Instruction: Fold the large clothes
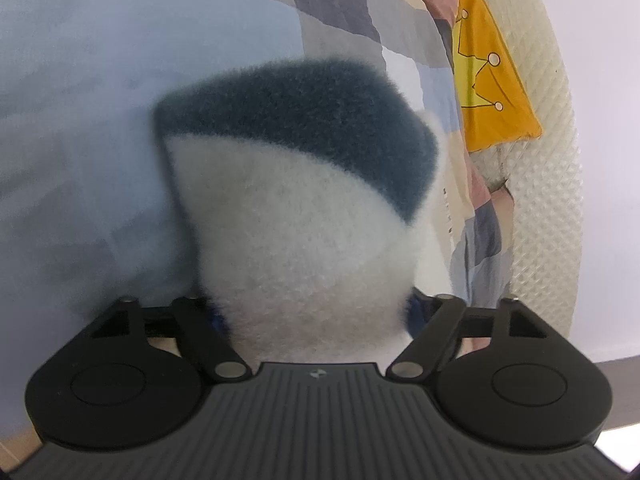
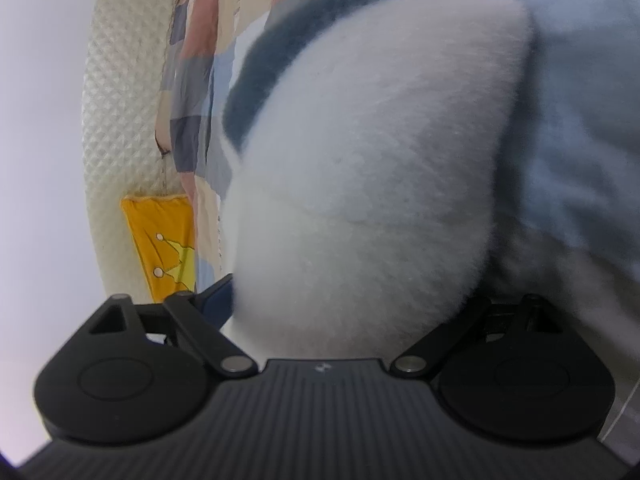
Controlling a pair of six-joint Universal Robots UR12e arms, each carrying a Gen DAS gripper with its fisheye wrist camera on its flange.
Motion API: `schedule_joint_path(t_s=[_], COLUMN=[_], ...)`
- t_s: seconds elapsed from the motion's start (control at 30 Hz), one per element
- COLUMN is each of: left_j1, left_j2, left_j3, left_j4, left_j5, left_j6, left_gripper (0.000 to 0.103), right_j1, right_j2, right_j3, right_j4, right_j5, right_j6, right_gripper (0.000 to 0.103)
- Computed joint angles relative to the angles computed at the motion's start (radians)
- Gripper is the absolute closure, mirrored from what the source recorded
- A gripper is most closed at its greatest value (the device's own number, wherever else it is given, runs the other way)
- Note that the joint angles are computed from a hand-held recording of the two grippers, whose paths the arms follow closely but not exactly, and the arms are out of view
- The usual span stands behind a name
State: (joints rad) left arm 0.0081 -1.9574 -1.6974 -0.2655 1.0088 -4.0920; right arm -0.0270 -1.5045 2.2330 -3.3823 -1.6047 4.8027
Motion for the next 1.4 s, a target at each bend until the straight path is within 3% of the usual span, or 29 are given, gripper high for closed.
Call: schedule_joint_path(t_s=[0.13,0.33,0.63,0.93,1.13,1.4], left_j1=[0.000,-0.025,-0.019,-0.014,-0.035,-0.123], left_j2=[0.003,0.024,0.045,0.063,0.054,-0.020], left_j3=[-0.001,0.010,0.002,0.020,0.078,0.255], left_j4=[0.007,-0.018,0.027,0.040,0.007,-0.143], left_j5=[0.005,0.092,0.084,0.014,-0.057,-0.062], left_j6=[0.027,0.160,0.200,0.251,0.279,0.340], left_gripper=[0.040,0.046,0.051,0.053,0.053,0.053], right_j1=[0.006,0.007,0.006,-0.025,-0.074,-0.194], right_j2=[-0.004,-0.019,-0.033,-0.098,-0.163,-0.236], right_j3=[0.000,-0.002,0.011,0.025,0.030,0.020], right_j4=[0.002,-0.001,-0.089,-0.089,-0.067,0.032], right_j5=[0.000,-0.009,-0.001,0.048,0.067,0.127], right_j6=[-0.042,-0.122,-0.217,-0.316,-0.347,-0.369], right_gripper=[0.034,0.050,0.053,0.054,0.054,0.054])
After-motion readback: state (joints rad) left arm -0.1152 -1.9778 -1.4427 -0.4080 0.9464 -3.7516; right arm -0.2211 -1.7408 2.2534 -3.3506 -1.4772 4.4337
